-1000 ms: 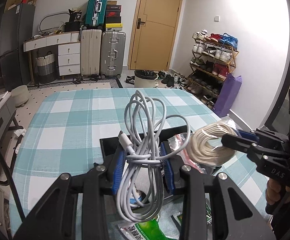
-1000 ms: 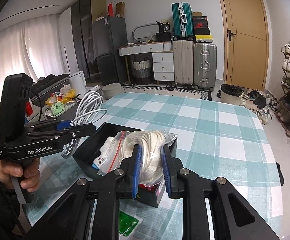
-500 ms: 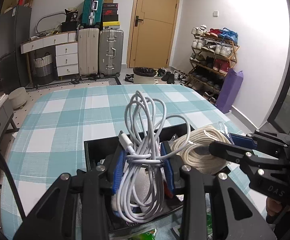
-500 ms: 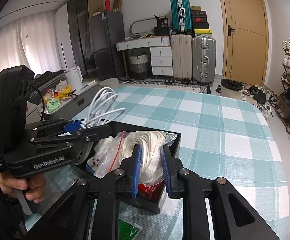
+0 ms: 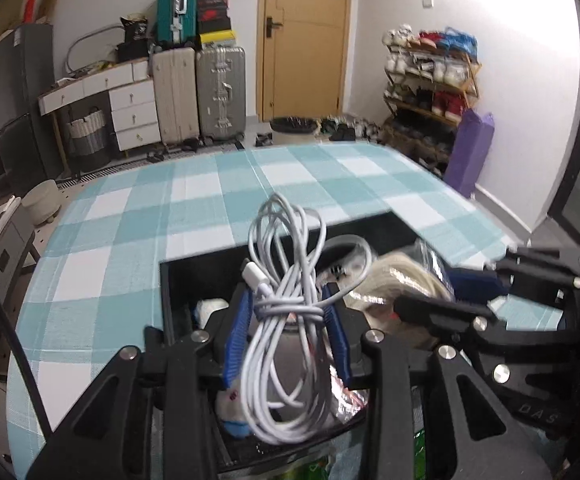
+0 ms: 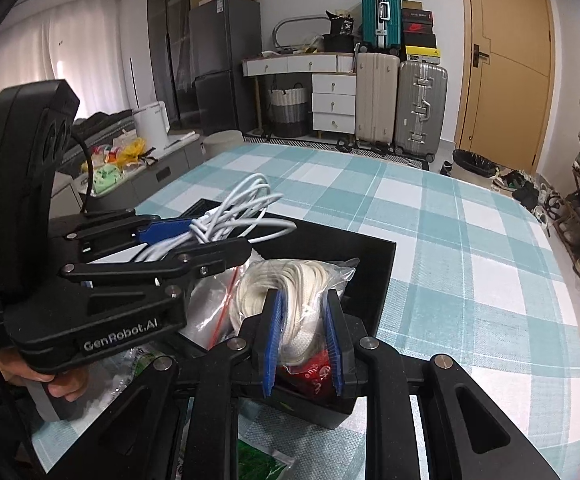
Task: Organize soft objects
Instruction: 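Carry the white cable and rope bag over the black box with both tools, then open the left tool to drop the cable while the right tool drops the rope bag in the box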
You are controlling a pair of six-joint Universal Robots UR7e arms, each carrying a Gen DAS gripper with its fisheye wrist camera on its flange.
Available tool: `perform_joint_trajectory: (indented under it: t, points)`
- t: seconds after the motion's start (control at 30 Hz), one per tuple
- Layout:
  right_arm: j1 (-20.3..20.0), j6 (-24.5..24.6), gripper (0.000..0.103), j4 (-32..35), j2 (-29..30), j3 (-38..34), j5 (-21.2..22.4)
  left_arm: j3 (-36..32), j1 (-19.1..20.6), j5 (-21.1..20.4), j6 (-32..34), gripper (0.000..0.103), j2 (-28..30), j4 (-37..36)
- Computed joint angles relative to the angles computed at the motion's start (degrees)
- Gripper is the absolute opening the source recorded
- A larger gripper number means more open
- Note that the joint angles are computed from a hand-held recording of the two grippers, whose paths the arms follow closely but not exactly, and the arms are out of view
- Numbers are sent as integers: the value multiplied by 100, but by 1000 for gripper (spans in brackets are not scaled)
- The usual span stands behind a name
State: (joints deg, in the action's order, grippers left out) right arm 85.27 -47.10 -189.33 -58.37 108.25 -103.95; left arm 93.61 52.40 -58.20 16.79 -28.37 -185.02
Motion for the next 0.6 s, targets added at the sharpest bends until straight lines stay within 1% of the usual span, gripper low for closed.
perform_joint_trajectory:
  t: [0.1, 0.13, 0.17, 0.2, 0.23, 0.27, 0.33, 0.4, 0.43, 0.47, 0.5, 0.53, 0.57, 0.6]
  points:
    - [-9, -57, 22, -47, 51, -35, -85, 54, -32, 72, 157, 36, 18, -77]
    - [-13, -76, 25, -70, 55, -34, -86, 71, -37, 57, 173, 36, -1, -43]
    - [-30, -100, 31, -103, 41, -20, -46, 99, -40, 28, 174, 37, -28, -34]
    - [-44, -113, 34, -135, 19, 3, -2, 125, -47, 28, 187, 43, -46, -52]
    - [-42, -118, 42, -164, -11, 36, 30, 175, -62, 40, 202, 48, -73, -99]
    - [-58, -142, 48, -218, -56, 85, 106, 220, -69, 25, 214, 56, -100, -160]
    - [-86, -179, 52, -329, -150, 189, 254, 337, -81, -44, 217, 58, -184, -267]
    - [-106, -221, 65, -382, -244, 281, 323, 409, -92, -71, 165, 63, -269, -203]
    - [-104, -231, 76, -435, -275, 326, 316, 445, -103, -47, 142, 66, -301, -193]
    - [-116, -223, 86, -453, -305, 353, 337, 485, -117, -17, 113, 78, -329, -217]
    - [-123, -206, 88, -481, -337, 390, 352, 537, -130, 17, 71, 90, -353, -295]
    - [-131, -182, 92, -502, -371, 427, 350, 612, -140, 22, 24, 93, -382, -452]
    - [-131, -163, 98, -494, -396, 450, 314, 673, -139, -3, -9, 95, -414, -559]
    - [-126, -148, 101, -515, -415, 477, 287, 730, -137, -30, -57, 98, -460, -595]
